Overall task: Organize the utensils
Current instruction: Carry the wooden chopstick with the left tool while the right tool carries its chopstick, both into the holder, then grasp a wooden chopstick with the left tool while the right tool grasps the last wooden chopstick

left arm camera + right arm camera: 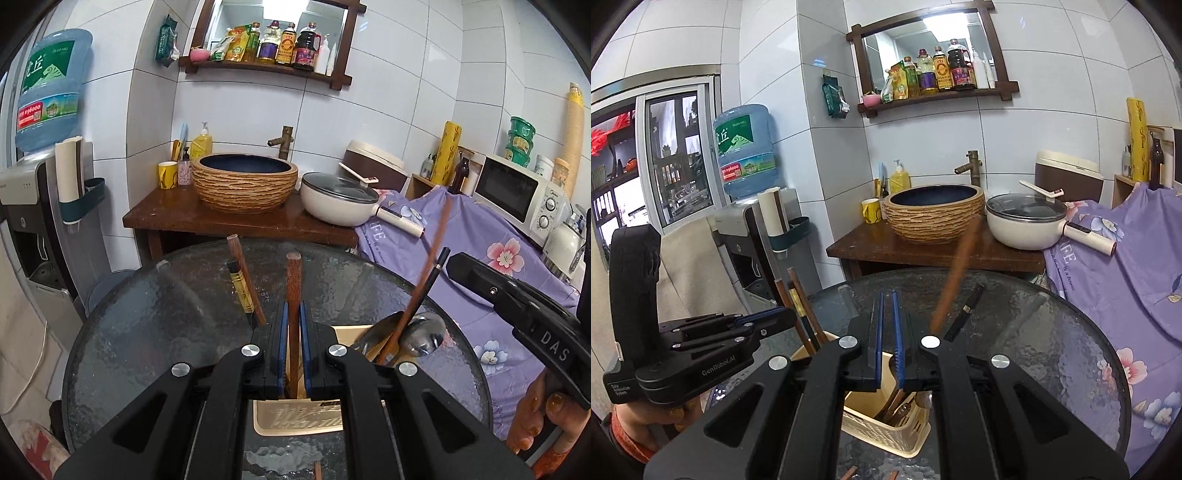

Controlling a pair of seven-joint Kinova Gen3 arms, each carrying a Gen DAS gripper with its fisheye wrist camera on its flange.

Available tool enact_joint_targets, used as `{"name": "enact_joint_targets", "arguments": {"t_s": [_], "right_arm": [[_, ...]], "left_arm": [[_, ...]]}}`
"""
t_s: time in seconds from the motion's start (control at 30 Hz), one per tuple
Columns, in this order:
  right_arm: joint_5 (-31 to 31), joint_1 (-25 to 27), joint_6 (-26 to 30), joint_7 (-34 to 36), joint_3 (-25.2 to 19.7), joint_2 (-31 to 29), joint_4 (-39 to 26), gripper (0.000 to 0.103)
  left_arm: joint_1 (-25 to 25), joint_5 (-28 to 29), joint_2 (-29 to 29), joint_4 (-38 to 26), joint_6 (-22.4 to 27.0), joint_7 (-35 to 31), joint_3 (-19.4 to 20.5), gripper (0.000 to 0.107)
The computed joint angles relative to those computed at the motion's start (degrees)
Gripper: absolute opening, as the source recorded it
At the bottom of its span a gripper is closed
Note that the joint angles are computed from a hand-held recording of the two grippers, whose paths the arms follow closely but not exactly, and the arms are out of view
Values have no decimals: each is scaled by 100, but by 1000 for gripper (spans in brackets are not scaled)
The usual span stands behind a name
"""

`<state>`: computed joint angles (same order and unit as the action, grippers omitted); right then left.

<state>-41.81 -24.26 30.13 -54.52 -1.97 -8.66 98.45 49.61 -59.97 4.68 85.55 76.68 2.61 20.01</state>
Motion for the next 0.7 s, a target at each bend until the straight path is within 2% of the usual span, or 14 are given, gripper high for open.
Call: {"name": "enact_joint_targets", "arguments": {"t_s": [0.17,0.2,0.23,0.27,0.3,0.33,0.37,0.53,0.6,0.7], "right_arm": [[-249,-76,-109,264,116,-62,223,7],[-233,-77,-201,280,90,-103,293,8],[-205,-91,-329,310,70,-162,390,12],[-172,-122,-433,334,71,-218,481,16],[-172,-158,-491,351,86,-258,540,31],[-265,-277,-586,455,190,-335,664,46],[-398,-432,-703,583,328,-427,811,48],[-234,-572,-590,419,538,-699,1146,48],[10,-491,-560,207,459,-814,1301,48],[281,-533,-486,54,498,-961,1575,50]], "left_arm": [[-5,-66,-66,172,-95,144,33,7],[4,-92,-77,198,-90,175,53,10],[19,-119,-90,226,-69,224,75,14],[56,-173,-70,226,-8,301,114,23],[95,-221,-77,254,37,375,140,33],[126,-272,-81,281,68,443,160,38],[198,-363,-81,337,161,561,208,46],[559,-424,41,439,770,884,346,64],[688,-354,38,579,888,1136,370,70],[783,-116,28,759,917,1359,410,72]]}}
